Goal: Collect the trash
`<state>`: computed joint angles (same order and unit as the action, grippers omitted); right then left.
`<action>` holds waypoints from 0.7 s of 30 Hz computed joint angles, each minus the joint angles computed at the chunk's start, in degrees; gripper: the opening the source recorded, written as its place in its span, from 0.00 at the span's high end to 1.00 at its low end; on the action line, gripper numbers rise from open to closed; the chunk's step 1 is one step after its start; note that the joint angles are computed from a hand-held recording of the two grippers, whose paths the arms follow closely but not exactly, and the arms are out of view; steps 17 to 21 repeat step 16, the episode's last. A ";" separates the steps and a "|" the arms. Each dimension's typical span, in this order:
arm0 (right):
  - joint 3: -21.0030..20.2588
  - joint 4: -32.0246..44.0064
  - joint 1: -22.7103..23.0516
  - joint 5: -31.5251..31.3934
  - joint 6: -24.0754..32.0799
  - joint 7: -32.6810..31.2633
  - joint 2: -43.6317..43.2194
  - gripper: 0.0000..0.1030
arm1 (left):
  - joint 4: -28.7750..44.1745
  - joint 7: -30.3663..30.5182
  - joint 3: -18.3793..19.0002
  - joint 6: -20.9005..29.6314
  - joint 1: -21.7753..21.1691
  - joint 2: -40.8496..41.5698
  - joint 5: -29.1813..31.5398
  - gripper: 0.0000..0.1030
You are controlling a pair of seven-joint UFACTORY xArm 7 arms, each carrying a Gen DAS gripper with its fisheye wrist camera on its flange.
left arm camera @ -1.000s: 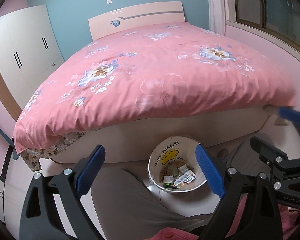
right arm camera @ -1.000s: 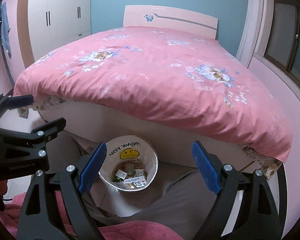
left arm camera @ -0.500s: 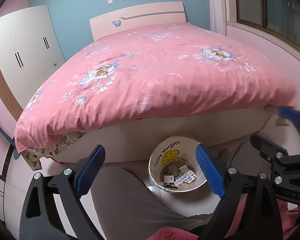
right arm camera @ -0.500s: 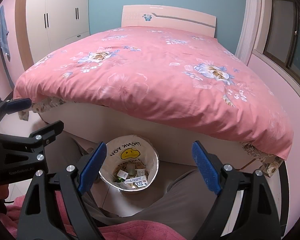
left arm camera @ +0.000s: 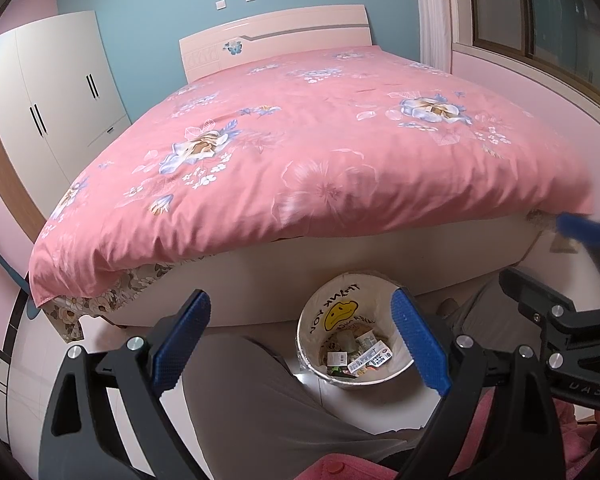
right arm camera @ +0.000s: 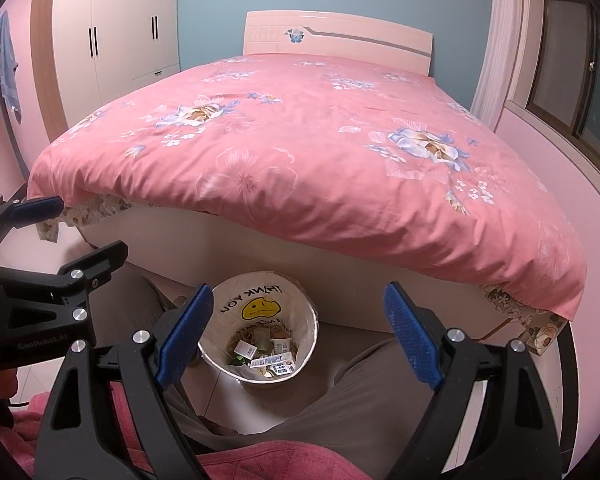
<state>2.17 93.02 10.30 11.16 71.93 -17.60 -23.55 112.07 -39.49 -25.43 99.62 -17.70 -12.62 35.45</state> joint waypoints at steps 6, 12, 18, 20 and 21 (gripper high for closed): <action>-0.03 0.51 0.05 0.17 0.87 0.06 0.39 0.17 | 0.08 -0.19 -0.28 0.05 -0.02 0.08 0.24 0.09; 0.03 0.67 0.05 0.31 0.99 0.04 0.46 0.17 | 0.55 -0.39 -0.56 0.50 -0.27 0.45 0.71 0.09; 0.10 0.51 0.04 0.28 0.87 0.09 0.41 0.17 | 0.54 -0.50 -0.34 0.46 -0.57 0.48 0.81 0.09; 0.10 0.51 0.04 0.28 0.87 0.09 0.41 0.17 | 0.54 -0.50 -0.34 0.46 -0.57 0.48 0.81 0.09; 0.10 0.51 0.04 0.28 0.87 0.09 0.41 0.17 | 0.54 -0.50 -0.34 0.46 -0.57 0.48 0.81 0.09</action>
